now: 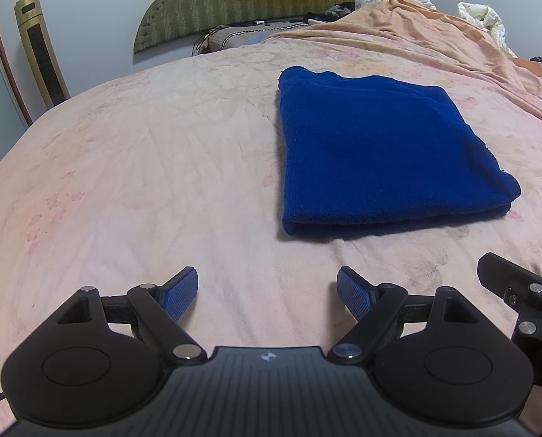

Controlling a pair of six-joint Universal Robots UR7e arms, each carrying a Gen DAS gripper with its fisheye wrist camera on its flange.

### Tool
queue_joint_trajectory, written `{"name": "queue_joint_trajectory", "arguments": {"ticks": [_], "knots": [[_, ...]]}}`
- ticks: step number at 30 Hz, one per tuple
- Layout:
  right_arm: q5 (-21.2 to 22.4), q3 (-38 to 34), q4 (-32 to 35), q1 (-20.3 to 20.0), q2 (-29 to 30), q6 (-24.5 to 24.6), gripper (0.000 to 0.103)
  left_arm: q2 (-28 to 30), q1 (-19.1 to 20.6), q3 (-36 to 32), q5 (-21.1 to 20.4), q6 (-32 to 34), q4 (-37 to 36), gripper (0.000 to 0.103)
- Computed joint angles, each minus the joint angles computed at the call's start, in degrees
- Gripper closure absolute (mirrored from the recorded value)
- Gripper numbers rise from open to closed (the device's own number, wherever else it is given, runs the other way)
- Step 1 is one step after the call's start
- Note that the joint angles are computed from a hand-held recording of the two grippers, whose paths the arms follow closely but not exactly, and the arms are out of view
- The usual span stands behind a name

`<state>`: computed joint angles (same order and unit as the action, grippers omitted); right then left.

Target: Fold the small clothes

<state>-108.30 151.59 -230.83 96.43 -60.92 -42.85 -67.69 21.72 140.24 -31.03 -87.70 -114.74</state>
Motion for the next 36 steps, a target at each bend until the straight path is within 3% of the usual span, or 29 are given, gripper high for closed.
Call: {"name": "queue_joint_trajectory", "arguments": {"ticks": [36], "knots": [[-0.44, 0.19, 0.35, 0.53, -0.8, 0.7, 0.0, 0.38, -0.31, 0.13, 1.08, 2.02, -1.08, 0.019]]}}
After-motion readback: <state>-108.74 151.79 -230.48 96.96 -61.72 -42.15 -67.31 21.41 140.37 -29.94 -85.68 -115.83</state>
